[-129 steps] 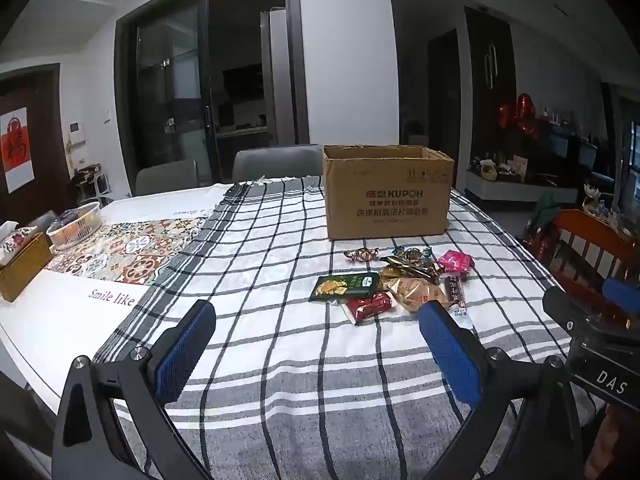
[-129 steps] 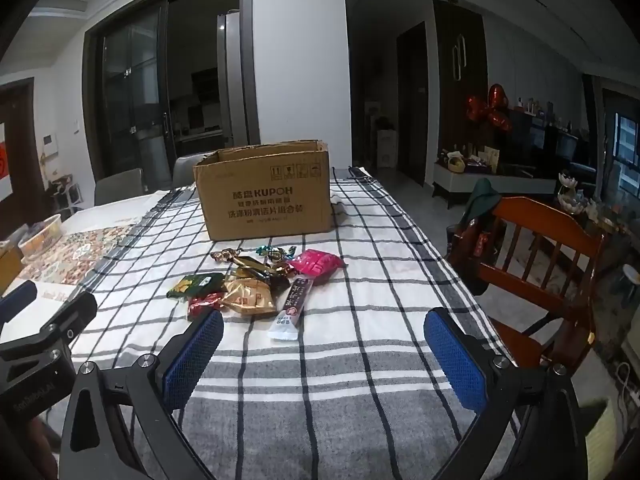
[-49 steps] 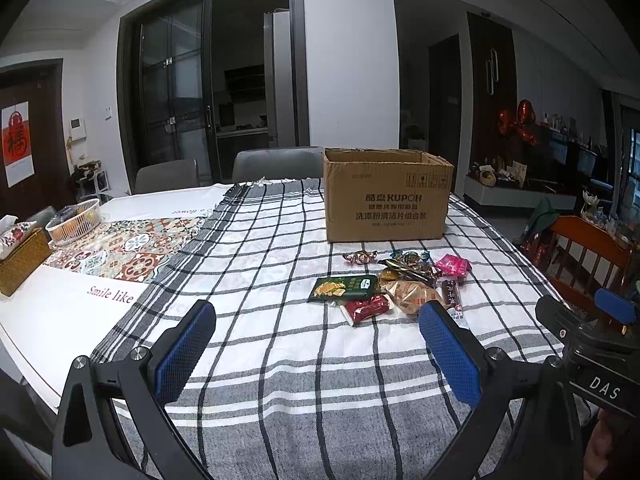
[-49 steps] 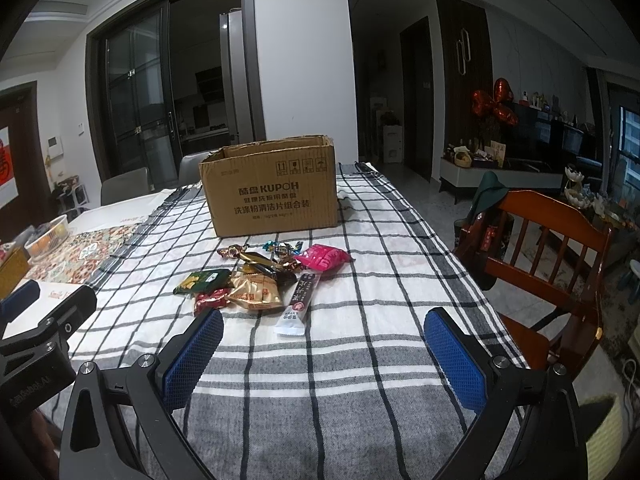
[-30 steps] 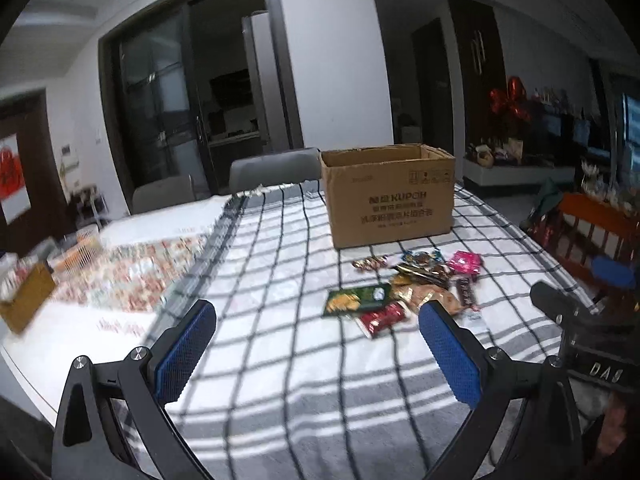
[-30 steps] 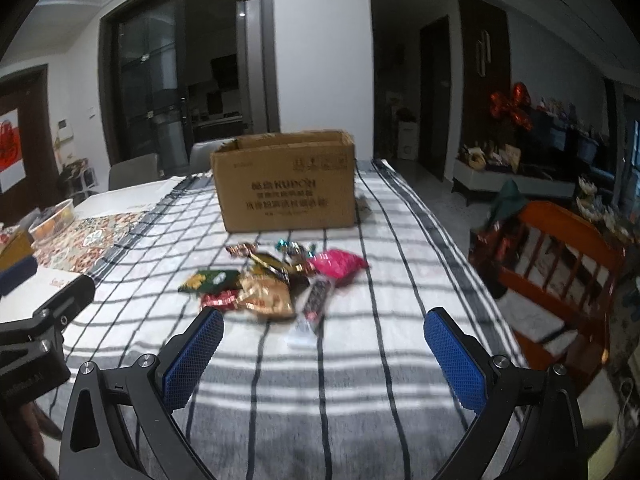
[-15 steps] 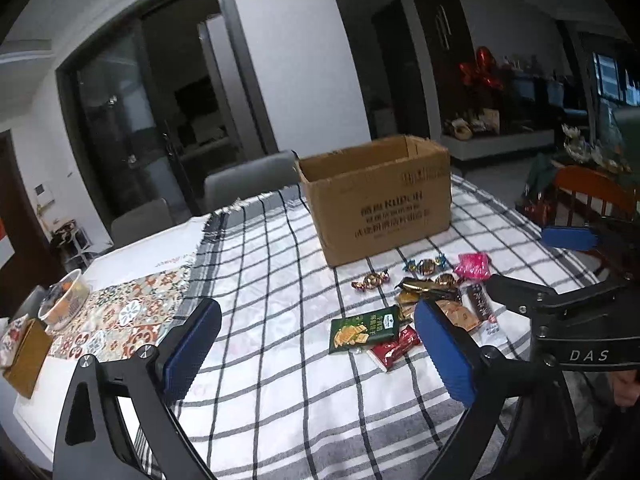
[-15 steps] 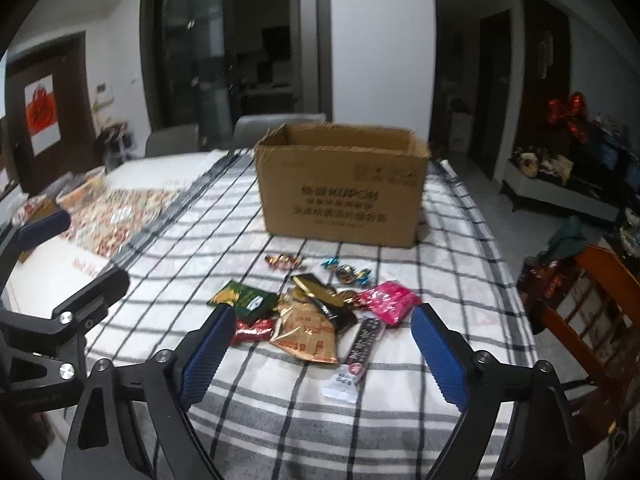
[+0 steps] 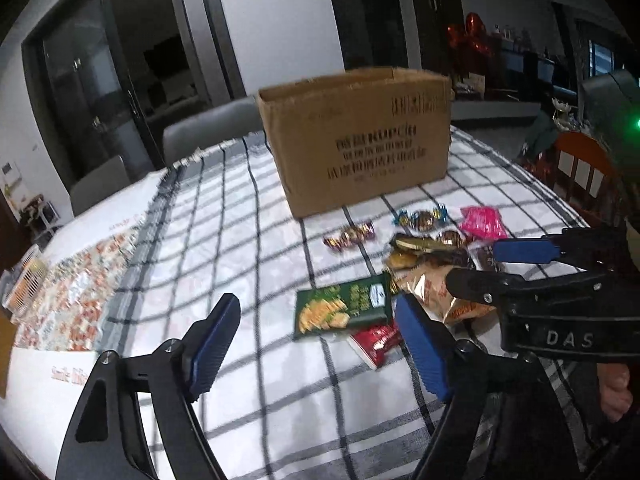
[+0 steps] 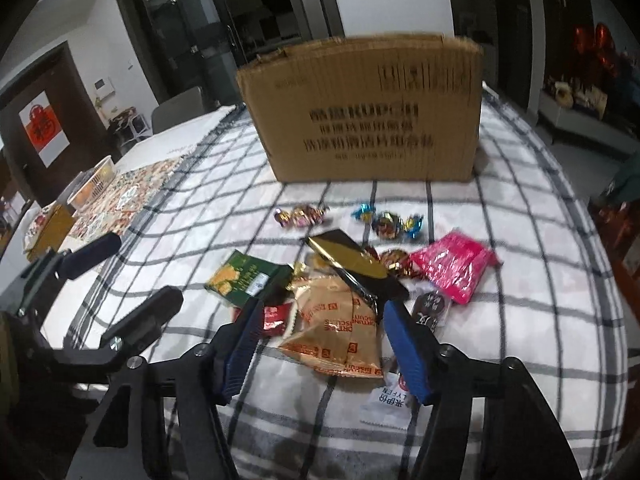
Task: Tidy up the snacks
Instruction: 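Reach the right gripper to the gold biscuit packet and close on it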
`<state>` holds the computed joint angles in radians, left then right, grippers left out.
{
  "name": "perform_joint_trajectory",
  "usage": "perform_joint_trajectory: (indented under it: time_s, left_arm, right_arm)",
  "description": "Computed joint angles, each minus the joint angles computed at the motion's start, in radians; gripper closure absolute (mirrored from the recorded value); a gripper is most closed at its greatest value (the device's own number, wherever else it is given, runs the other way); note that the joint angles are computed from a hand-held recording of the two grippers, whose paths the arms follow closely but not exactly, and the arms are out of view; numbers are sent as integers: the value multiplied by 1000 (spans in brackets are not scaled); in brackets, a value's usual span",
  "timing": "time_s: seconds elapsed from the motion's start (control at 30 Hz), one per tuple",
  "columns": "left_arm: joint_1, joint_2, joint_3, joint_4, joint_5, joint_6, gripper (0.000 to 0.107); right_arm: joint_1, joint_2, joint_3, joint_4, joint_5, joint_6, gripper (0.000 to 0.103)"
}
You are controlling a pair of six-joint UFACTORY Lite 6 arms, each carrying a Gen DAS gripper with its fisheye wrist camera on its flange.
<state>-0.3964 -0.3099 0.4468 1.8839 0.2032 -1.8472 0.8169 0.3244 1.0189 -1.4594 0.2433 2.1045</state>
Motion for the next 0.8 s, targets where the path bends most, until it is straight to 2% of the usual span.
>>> perform_joint_trajectory:
  time_s: [0.23,0.4,0.63,0.7,0.8]
  left_arm:
    - [-15,117,13,308,-16,-350,28]
    - [-27,155,21,422,-15,-482,30]
    - [-33,181,34,443,-4,-519,30]
    - [-36,187,36,424,-2,-503,30]
    - [-27,193,41,436,-14,-519,30]
  right_arm:
    - [-43,66,11,-258,-80,267,43]
    - [-66,89,11,-387,-103,421,44]
    - [-81,116,29,-504,-124,552,47]
    - [-85,126,36,-569,-135,616,53]
    - [-79,126,36,-518,-131,558,55]
